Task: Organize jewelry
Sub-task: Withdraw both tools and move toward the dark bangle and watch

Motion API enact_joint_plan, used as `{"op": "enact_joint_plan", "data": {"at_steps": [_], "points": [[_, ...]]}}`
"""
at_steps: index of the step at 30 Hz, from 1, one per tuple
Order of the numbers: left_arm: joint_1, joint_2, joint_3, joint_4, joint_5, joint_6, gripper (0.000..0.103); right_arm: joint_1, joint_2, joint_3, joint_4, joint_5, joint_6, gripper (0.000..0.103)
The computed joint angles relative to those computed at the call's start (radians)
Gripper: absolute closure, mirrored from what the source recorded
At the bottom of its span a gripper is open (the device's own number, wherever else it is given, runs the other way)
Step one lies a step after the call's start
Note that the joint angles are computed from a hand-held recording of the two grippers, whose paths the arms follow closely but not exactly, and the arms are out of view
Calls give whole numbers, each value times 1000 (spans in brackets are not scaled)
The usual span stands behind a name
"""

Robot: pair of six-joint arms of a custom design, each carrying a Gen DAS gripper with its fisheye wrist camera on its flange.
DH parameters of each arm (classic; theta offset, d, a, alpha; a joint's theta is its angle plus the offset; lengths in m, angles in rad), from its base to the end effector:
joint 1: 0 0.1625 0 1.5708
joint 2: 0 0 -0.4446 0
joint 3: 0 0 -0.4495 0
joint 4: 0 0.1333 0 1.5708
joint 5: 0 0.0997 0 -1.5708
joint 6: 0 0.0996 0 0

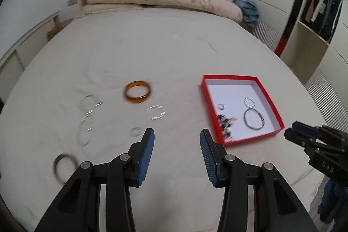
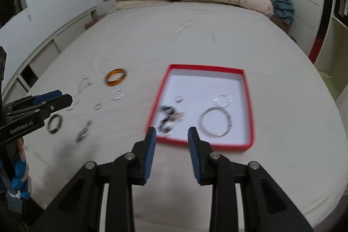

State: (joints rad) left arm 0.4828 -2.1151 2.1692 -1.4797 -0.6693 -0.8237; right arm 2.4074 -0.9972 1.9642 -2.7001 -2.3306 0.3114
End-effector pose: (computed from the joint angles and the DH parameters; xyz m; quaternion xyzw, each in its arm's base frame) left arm -0.1749 -0.3304 0.4430 0.1496 0.8858 -0.3172 0.3040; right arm 0.4936 -0.3583 0.1108 0.2113 -0.9017 0.2639 0.2695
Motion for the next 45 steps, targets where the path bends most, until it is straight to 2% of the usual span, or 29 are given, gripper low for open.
{"op": "enact_joint_plan", "data": {"at_steps": [4, 8, 16, 19, 20, 22, 27, 29, 31, 32, 33, 38, 45], "points": [[-125, -100, -36, 352, 28, -254, 60, 59, 18, 7, -17, 21, 46, 74], [-250, -169, -79, 663, 1, -523, 59, 105, 36, 3, -21, 39, 89, 74], [-457, -206, -175, 1085, -86, -942, 59, 198, 65, -23, 8, 44, 163, 74], [-534, -200, -221, 1213, -127, -1069, 59, 226, 70, -35, 28, 42, 174, 74], [-553, -197, -233, 1244, -141, -1098, 55, 234, 71, -38, 33, 40, 178, 74], [-588, -197, -252, 1297, -171, -1147, 48, 247, 71, -44, 41, 34, 183, 74], [-646, -206, -274, 1359, -214, -1193, 46, 267, 76, -56, 49, 25, 203, 74], [-659, -211, -276, 1377, -225, -1208, 40, 270, 80, -60, 44, 25, 205, 74], [-668, -216, -273, 1396, -238, -1229, 35, 271, 89, -66, 43, 23, 202, 72], [-666, -220, -271, 1400, -242, -1233, 33, 269, 93, -68, 41, 25, 201, 67], [-662, -225, -268, 1400, -244, -1233, 33, 269, 97, -69, 40, 27, 202, 64], [-619, -257, -255, 1390, -244, -1215, 33, 252, 120, -77, 41, 41, 200, 64], [-507, -286, -227, 1348, -197, -1135, 33, 230, 166, -102, 42, 46, 164, 64]]}}
